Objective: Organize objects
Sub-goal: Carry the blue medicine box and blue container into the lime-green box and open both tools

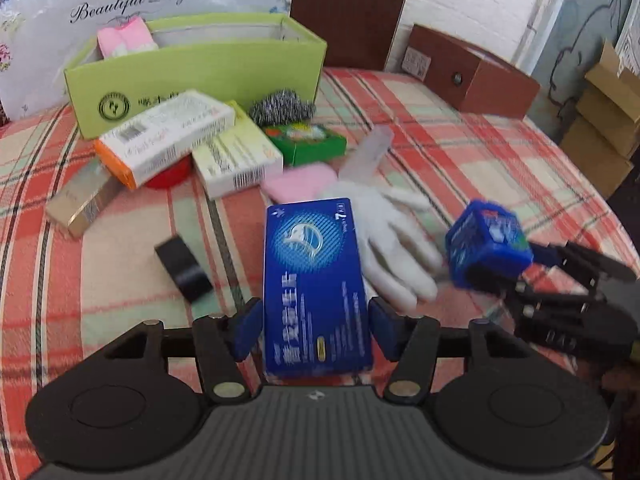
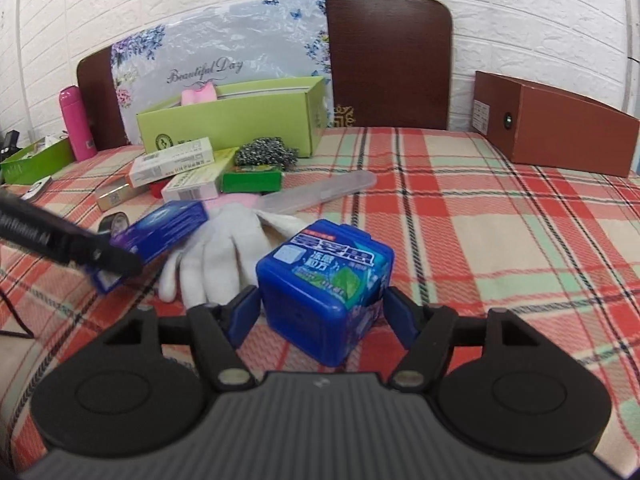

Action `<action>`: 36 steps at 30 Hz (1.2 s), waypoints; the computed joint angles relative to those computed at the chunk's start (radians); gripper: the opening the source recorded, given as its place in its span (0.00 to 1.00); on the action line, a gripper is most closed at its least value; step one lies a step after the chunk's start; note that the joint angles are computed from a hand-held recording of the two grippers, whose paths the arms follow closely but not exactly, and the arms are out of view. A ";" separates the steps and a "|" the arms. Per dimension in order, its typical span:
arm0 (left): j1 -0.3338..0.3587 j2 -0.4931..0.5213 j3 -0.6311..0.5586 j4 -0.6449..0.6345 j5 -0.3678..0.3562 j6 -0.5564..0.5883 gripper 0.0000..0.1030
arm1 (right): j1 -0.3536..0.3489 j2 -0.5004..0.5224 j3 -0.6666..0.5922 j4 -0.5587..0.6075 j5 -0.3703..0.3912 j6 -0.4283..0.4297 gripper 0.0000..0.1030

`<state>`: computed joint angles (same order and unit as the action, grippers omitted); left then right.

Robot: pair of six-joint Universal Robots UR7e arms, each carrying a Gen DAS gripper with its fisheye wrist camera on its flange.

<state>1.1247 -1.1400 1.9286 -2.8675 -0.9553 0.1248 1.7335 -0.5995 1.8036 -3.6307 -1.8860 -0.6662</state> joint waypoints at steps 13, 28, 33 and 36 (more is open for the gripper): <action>0.009 0.082 -0.064 -0.052 0.075 -0.053 0.73 | 0.071 0.093 -0.084 -0.046 -0.148 0.105 0.84; 0.013 0.105 -0.085 -0.075 0.106 -0.019 0.74 | 0.056 0.126 -0.137 -0.057 -0.199 0.123 0.67; 0.015 0.100 -0.079 -0.085 0.100 -0.004 0.66 | 0.055 0.123 -0.129 -0.065 -0.185 0.133 0.62; 0.016 0.086 -0.070 -0.091 0.084 0.008 0.60 | 0.055 0.111 -0.114 -0.062 -0.168 0.155 0.62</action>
